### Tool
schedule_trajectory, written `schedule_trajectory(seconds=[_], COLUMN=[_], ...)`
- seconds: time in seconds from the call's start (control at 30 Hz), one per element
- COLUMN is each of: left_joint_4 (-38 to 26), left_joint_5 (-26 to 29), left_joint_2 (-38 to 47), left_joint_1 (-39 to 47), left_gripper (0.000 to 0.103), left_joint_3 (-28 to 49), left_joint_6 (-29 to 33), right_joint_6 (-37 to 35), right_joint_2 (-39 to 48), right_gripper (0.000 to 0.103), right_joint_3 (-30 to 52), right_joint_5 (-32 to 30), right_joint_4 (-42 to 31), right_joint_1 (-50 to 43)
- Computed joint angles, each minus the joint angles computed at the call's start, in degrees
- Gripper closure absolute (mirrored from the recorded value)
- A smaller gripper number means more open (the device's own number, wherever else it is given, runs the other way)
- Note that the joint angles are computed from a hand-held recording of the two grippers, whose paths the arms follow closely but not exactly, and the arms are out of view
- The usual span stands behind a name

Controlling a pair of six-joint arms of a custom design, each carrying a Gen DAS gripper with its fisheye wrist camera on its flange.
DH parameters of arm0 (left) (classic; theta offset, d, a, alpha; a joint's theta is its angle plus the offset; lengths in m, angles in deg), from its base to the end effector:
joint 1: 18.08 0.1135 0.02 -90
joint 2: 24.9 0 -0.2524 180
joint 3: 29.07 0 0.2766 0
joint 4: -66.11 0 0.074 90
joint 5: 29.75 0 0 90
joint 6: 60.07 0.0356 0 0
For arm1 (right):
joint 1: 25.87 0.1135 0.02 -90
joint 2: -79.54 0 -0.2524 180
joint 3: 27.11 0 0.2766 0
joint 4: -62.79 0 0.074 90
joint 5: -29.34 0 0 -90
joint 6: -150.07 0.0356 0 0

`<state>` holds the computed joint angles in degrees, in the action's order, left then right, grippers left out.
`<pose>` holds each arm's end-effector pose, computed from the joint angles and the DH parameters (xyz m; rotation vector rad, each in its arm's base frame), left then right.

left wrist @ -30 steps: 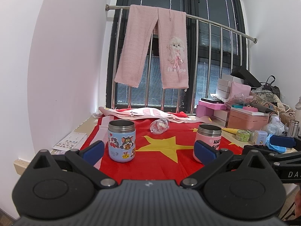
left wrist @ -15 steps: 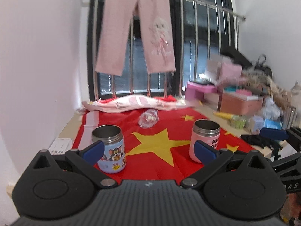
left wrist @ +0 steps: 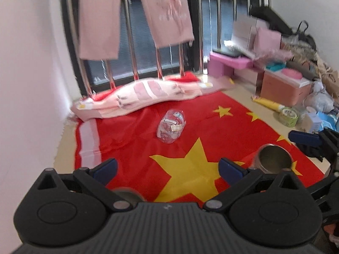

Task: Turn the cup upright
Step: 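Move the left tool down over the clear plastic cup lying on its side, then close the left gripper on the clear plastic cup and lift it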

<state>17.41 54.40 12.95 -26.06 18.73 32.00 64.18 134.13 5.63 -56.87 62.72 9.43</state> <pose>0.1772 -0.0212 0.2477 0.1417 2.2391 0.0590 0.1908 0.1322 0.1754 -0.4877 1.9113 0.3878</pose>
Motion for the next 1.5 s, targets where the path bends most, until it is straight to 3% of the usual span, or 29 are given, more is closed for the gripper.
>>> schedule_trajectory(seconds=[0.1, 0.23, 0.67, 0.8, 0.93, 1.03, 1.1, 1.23, 1.5], left_joint_4=[3.21, 2.5, -21.74, -24.46, -27.46, -29.8, -28.52, -21.96, -12.52], left_joint_5=[4.45, 6.41, 10.3, 10.0, 9.41, 9.24, 10.17, 11.42, 10.96], left_joint_2=[18.66, 38.91, 93.19, 102.9, 111.63, 116.58, 115.56, 105.04, 75.29], left_joint_1=[4.48, 5.81, 7.39, 6.8, 6.41, 6.3, 6.46, 6.81, 4.41], left_gripper=[0.0, 0.0, 0.0, 0.001, 0.008, 0.038, 0.039, 0.039, 0.039], left_joint_3=[10.45, 26.51, 85.65, 95.54, 104.74, 110.86, 109.25, 96.79, 67.07], left_joint_6=[4.26, 9.34, 15.05, 16.06, 16.53, 16.02, 16.18, 18.38, 19.9], right_joint_6=[-0.02, 1.26, -1.16, -3.51, -3.5, -3.62, -3.61, -3.27, -4.8], right_joint_2=[15.0, 29.42, 63.9, 73.13, 78.46, 79.97, 80.01, 77.23, 60.88], right_gripper=[0.0, 0.0, 0.0, 0.0, 0.0, 0.0, 0.0, 0.0, 0.0], right_joint_3=[10.61, 27.22, 75.62, 87.07, 92.95, 94.09, 93.89, 90.54, 72.16], right_joint_5=[-2.82, -5.24, -4.1, -3.67, -3.31, -2.95, -2.74, -3.35, -5.44], right_joint_4=[0.47, -8.67, -45.89, -51.68, -55.2, -55.84, -55.73, -54.03, -43.62], right_joint_1=[-2.95, -5.9, -10.29, -11.28, -11.5, -11.43, -11.35, -11.35, -10.49])
